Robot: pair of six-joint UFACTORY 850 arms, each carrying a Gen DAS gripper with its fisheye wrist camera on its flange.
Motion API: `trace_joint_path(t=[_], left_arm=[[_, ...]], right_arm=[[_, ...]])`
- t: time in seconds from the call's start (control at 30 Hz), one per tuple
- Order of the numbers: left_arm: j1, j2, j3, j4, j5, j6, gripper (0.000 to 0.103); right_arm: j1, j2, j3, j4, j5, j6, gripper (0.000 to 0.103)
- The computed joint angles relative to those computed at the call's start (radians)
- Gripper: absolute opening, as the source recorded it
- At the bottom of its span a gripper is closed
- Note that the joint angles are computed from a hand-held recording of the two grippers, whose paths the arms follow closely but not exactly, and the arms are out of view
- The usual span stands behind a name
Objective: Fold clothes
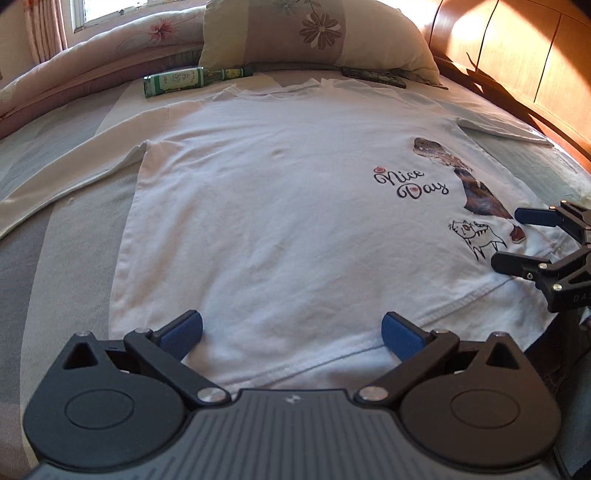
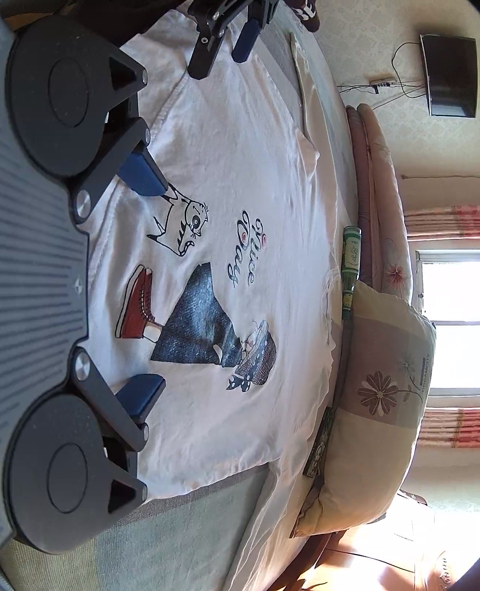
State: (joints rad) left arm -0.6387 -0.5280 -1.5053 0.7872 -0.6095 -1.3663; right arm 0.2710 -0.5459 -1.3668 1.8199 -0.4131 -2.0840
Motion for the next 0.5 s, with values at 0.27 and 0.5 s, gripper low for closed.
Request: trace_joint_path(t=[0.27, 0.5], left_arm=[[0.003, -0.034, -0.123, -0.100, -0.136, 0.120, 0.102], [-0.038, -0.172, -0.257, 0.019, -0.244, 0.173, 0.103]], right_arm=[[-0.024, -0.003, 0.026, 0.094, -0.092, -0.104, 0.103], [-0.028, -0.003, 0.031, 0.097, -0.106, -0.111, 0.103]])
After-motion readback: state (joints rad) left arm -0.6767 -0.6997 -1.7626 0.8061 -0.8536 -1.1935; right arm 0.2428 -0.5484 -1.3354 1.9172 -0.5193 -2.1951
